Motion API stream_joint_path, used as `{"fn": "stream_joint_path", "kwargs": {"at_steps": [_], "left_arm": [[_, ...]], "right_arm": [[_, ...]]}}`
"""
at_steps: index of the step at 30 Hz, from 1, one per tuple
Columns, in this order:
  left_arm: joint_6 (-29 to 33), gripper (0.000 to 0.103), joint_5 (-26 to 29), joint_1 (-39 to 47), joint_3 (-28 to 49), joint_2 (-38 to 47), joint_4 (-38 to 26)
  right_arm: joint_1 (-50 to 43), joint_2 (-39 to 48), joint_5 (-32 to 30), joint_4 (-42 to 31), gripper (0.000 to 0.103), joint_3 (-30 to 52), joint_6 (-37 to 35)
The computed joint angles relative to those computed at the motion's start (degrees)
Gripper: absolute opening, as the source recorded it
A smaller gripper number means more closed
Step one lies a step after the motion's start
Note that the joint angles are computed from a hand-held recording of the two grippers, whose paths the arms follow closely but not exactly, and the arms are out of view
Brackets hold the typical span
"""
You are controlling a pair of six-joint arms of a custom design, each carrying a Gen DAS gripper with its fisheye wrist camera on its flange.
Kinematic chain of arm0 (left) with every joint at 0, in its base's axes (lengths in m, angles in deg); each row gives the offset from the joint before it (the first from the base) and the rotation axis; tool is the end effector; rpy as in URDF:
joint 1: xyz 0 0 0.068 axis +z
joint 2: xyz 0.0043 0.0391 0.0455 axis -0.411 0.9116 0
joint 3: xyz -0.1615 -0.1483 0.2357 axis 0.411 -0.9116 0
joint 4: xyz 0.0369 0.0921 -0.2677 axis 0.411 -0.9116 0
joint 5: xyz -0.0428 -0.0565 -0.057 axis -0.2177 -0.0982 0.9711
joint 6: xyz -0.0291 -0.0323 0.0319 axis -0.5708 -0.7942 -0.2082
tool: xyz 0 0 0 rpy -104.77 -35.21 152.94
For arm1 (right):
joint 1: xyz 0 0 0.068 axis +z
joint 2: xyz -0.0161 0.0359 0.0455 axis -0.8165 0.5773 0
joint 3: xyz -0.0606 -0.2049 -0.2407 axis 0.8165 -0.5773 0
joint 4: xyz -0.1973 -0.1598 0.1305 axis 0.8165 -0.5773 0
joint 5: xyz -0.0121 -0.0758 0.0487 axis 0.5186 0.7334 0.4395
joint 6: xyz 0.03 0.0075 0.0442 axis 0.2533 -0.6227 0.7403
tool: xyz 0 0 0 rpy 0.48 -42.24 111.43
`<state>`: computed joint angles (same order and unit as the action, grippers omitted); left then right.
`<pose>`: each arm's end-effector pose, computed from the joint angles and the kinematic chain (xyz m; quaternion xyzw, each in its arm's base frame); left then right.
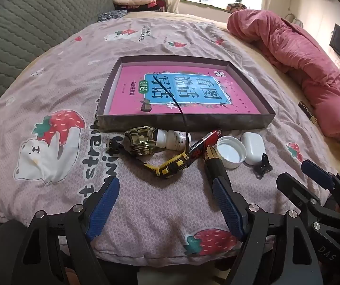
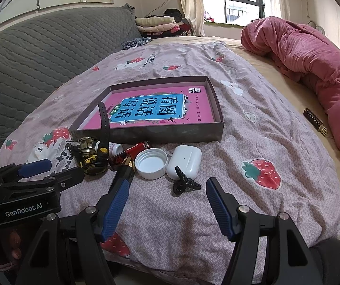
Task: Organize rigid objects
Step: 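Move both tools toward the row of small items before the tray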
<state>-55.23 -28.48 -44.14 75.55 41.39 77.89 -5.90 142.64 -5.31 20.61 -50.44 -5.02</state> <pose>0.2757 -0.1003 0.1577 0.0988 0.9463 -0.0813 0.2970 0.2115 0.2155 0.1576 0.0307 0.9288 0.0351 0.3677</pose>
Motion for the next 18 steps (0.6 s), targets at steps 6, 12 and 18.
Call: {"fn": "stream_joint_path", "kwargs": {"at_steps": [6, 12, 18], "left_arm": [[-0.1, 0.082, -0.3, -0.2, -0.2, -0.1, 0.1], [0.0, 0.082, 0.7, 0.5, 0.1, 0.0, -0.3], [-0.3, 0.082, 0.6, 0.0, 0.2, 0.3, -0.3]], "right_arm": [[0.2, -0.1, 0.3, -0.5, 0.067, 0.2, 0.0], [0.1, -0.2, 0.2, -0.4, 0.067, 0.1, -0.2], [0.1, -0.2, 0.3, -0.3, 0.067, 0.1, -0.2]]}}
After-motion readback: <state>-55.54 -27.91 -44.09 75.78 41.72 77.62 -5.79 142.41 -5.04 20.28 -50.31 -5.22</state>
